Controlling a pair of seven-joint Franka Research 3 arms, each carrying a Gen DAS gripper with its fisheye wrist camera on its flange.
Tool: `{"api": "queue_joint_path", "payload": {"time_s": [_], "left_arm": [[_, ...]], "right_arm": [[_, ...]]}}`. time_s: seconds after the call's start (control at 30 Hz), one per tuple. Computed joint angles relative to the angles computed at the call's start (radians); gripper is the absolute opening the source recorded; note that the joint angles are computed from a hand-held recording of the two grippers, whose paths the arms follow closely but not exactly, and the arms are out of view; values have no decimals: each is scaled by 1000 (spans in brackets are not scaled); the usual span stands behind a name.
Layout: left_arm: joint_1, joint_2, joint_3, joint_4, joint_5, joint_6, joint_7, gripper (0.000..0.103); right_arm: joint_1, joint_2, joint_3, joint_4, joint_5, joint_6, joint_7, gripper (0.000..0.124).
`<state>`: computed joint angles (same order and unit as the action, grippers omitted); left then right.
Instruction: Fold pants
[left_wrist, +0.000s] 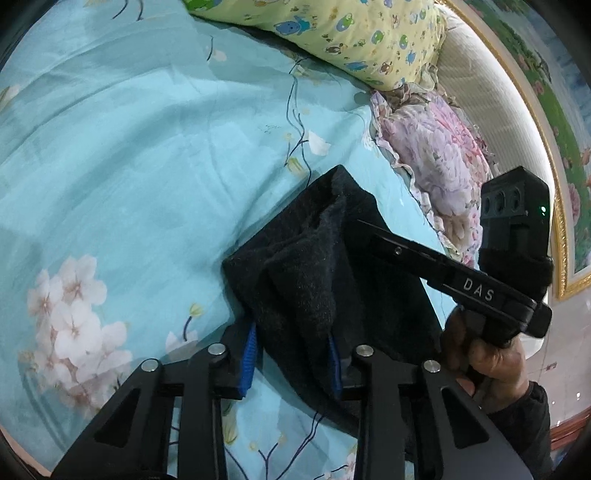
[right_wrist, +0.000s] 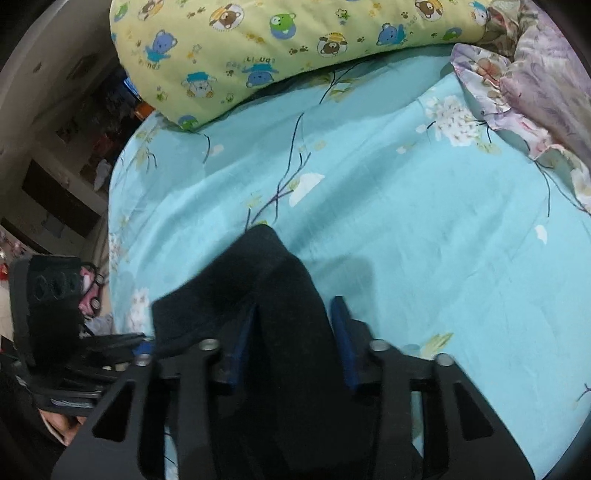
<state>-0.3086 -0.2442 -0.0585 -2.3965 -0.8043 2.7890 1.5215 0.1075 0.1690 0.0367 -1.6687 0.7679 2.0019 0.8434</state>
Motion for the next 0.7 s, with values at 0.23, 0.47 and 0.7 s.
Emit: {"api": "queue_joint_path", "payload": {"time_s": [0.23,0.47,0.7], "left_arm": [[-25,-45,3,3,0,-3,6,16],[-94,-95,9,41,19,22,41,15],[-190,-98,7,115,2,29,119,15]], "right_arm": [[-21,-84,-18,-76,92,-3,-23,20],[-44,-209,-73,-159,198,-11,-55,20],[-76,-350,-155,-279,297,-25,-110,19]]}}
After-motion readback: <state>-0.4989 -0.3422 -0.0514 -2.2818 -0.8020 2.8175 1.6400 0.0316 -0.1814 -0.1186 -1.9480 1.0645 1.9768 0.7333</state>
